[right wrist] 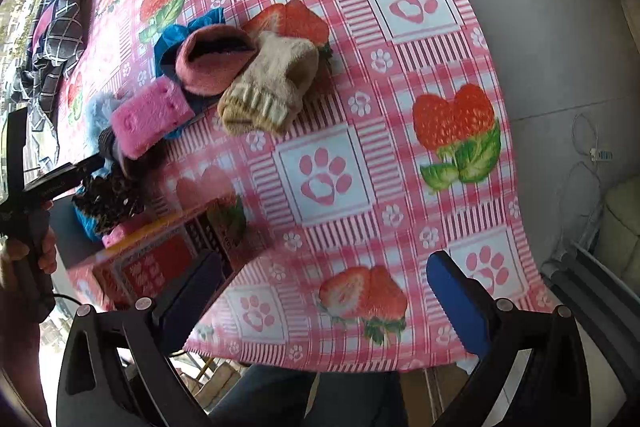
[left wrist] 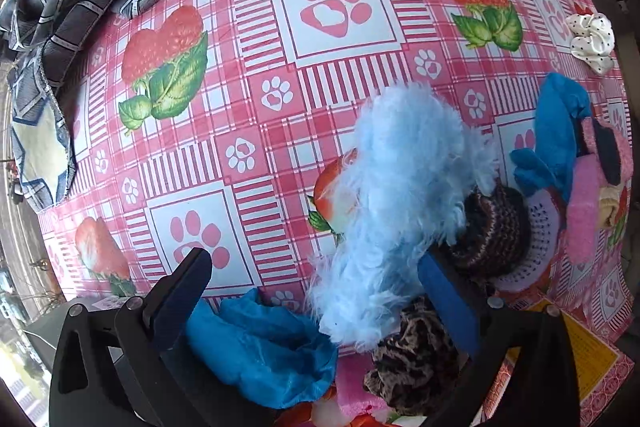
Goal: Organize soft objects
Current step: 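Grasp the light-blue fluffy fabric with left tool while right tool grasps the beige knit sock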
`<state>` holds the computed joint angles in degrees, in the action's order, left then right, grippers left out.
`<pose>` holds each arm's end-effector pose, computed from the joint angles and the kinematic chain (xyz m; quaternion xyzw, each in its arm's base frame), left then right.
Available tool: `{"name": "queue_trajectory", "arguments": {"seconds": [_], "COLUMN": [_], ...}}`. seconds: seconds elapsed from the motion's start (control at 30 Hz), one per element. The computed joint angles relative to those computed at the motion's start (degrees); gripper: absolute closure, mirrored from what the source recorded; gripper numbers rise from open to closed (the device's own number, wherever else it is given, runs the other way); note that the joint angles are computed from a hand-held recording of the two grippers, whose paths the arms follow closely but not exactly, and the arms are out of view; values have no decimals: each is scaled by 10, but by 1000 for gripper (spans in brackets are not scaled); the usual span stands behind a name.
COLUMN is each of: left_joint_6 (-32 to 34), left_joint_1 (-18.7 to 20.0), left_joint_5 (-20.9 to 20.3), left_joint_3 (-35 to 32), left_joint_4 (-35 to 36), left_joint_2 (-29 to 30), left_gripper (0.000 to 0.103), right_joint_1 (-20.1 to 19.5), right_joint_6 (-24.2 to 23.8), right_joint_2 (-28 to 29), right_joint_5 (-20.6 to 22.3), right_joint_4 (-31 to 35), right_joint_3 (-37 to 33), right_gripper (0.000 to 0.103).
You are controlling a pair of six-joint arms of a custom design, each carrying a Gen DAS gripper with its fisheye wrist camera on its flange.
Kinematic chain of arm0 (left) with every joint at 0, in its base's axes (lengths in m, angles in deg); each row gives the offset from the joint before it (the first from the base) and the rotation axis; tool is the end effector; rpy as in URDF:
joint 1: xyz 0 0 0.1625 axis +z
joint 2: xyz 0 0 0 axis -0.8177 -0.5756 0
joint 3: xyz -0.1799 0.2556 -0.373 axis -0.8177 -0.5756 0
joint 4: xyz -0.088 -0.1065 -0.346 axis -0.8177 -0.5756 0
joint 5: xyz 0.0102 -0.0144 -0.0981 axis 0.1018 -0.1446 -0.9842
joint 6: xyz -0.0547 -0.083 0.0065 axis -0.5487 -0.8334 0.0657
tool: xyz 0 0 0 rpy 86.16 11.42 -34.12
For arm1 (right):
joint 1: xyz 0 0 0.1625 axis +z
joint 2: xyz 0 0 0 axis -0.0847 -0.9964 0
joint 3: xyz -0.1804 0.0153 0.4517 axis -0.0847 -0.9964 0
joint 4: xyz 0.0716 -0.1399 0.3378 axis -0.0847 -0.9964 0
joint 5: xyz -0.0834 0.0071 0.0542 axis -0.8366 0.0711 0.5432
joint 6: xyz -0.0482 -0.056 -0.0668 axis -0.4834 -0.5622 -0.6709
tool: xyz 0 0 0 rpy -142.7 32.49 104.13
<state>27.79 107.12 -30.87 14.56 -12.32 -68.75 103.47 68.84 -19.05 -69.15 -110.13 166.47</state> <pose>-0.3116 -0.7189 -0.0346 0.4299 0.8038 0.1831 0.3682 0.1346 -0.3526 0.3171 -0.4979 -0.8209 0.1519 0.2346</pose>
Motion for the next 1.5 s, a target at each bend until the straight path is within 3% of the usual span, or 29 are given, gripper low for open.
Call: {"name": "queue_trajectory", "arguments": {"seconds": [0.07, 0.13, 0.2, 0.33, 0.5, 0.57, 0.73, 0.83, 0.93, 1.03, 1.2, 1.3, 1.43, 1.5], "left_joint_6": [-4, -4, -38, -86, -103, -124, -161, -174, -177, -178, -185, -177, -175, -166], "left_joint_1": [-7, -21, -25, -24, -33, -33, -36, -36, -36, -31, -21, -10, 6, 7], "left_joint_5": [27, 83, 110, 68, 69, 58, 37, 27, 26, 18, -2, -19, -39, -36], "left_joint_3": [21, 64, 69, 50, 50, 53, 61, 42, 41, 41, 19, 21, 15, 26], "left_joint_4": [-27, -107, -131, -97, -51, -49, -50, -21, -15, -26, -19, -29, -33, -48], "left_joint_2": [0, 0, 3, 2, -1, 2, 2, 4, 5, 12, 24, 17, 15, 12], "left_gripper": [0, 0, 0, 0, 0, 0, 0, 0, 0, 0, 0, 0, 0, 0], "right_joint_1": [-15, -32, -50, -75, -109, -123, -138, -128, -96, -91, -101, -112, -134, -135], "right_joint_6": [-20, -37, -57, -87, -162, -155, -85, -66, -89, -132, -162, -180, -212, -212], "right_joint_2": [5, 14, 25, 46, 86, 88, 40, 7, 1, 24, 98, 110, 98, 99], "right_joint_5": [-13, -24, -37, -70, -67, -53, -43, -42, -74, -83, -119, -111, -78, -76], "right_joint_4": [-6, 2, 9, 6, -27, -24, 1, -14, -37, -43, 24, 14, -94, -91], "right_joint_3": [-3, -14, -27, -51, -65, -58, -8, 17, 11, -8, -63, -64, -18, -18], "right_gripper": [0, 0, 0, 0, 0, 0, 0, 0, 0, 0, 0, 0, 0, 0]}}
